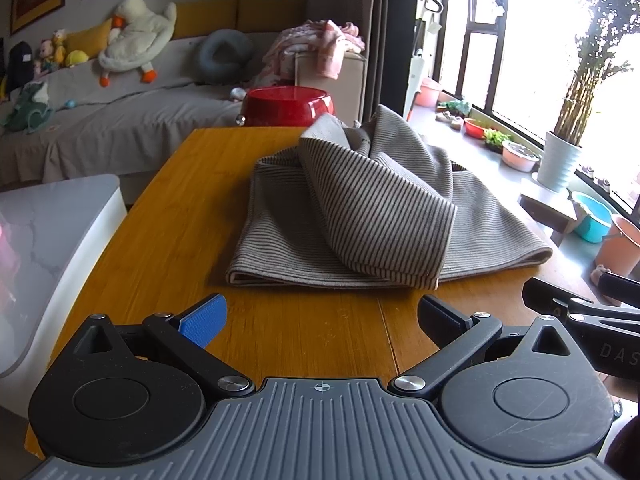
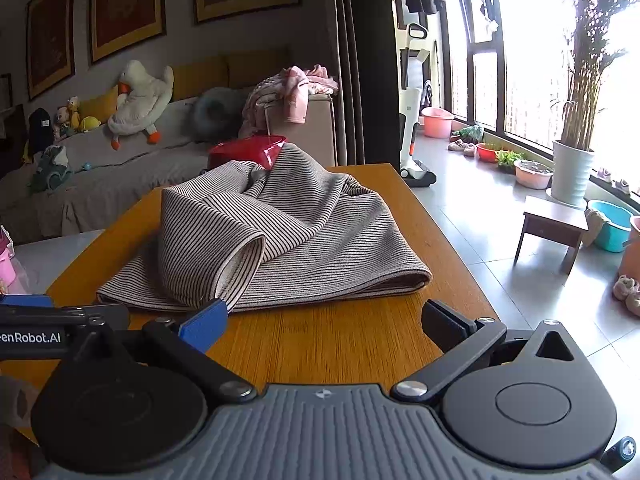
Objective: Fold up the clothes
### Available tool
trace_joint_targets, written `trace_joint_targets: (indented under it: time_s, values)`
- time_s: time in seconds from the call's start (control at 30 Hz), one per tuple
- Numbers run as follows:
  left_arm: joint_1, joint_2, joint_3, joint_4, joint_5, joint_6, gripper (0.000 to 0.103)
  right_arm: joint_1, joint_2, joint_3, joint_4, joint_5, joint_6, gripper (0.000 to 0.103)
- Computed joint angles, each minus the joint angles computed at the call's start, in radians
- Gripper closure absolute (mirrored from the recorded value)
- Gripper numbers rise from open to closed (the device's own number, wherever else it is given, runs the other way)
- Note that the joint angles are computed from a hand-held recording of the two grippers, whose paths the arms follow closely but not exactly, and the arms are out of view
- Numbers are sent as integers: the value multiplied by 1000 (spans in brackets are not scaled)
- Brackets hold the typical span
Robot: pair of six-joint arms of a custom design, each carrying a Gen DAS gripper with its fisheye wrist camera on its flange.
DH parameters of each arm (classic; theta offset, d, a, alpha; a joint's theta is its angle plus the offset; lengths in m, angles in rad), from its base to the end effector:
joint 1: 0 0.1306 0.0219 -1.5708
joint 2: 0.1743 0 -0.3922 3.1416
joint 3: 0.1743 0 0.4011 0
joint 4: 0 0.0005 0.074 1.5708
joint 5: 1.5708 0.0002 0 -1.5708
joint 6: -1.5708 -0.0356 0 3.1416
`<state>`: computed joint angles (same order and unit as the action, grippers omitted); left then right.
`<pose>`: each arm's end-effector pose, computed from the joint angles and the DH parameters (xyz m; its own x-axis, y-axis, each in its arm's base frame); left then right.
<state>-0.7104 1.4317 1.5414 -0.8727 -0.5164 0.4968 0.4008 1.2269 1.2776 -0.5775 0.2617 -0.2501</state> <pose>0.3979 -0.3197 0.4938 -0.6019 -0.0289 -0.7980 0.0110 0.9989 -0.0445 0.4180 0.1666 0.4828 -0.4908 0.0517 -0.8697 -0.0510 0.9948 0.0879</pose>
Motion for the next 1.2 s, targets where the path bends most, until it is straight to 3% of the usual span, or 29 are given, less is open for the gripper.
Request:
trace_joint_targets:
  time_s: [0.97, 1.1, 1.2]
  values:
    - [7, 8, 5, -25, 20, 20, 0, -5, 10, 4, -16, -18, -9, 0]
    - [25, 16, 13, -9, 56, -3, 0, -9, 15, 8, -22, -27, -8, 0]
    - [60, 29, 21, 33, 139, -43, 0, -29, 29, 22, -24, -73, -7, 0]
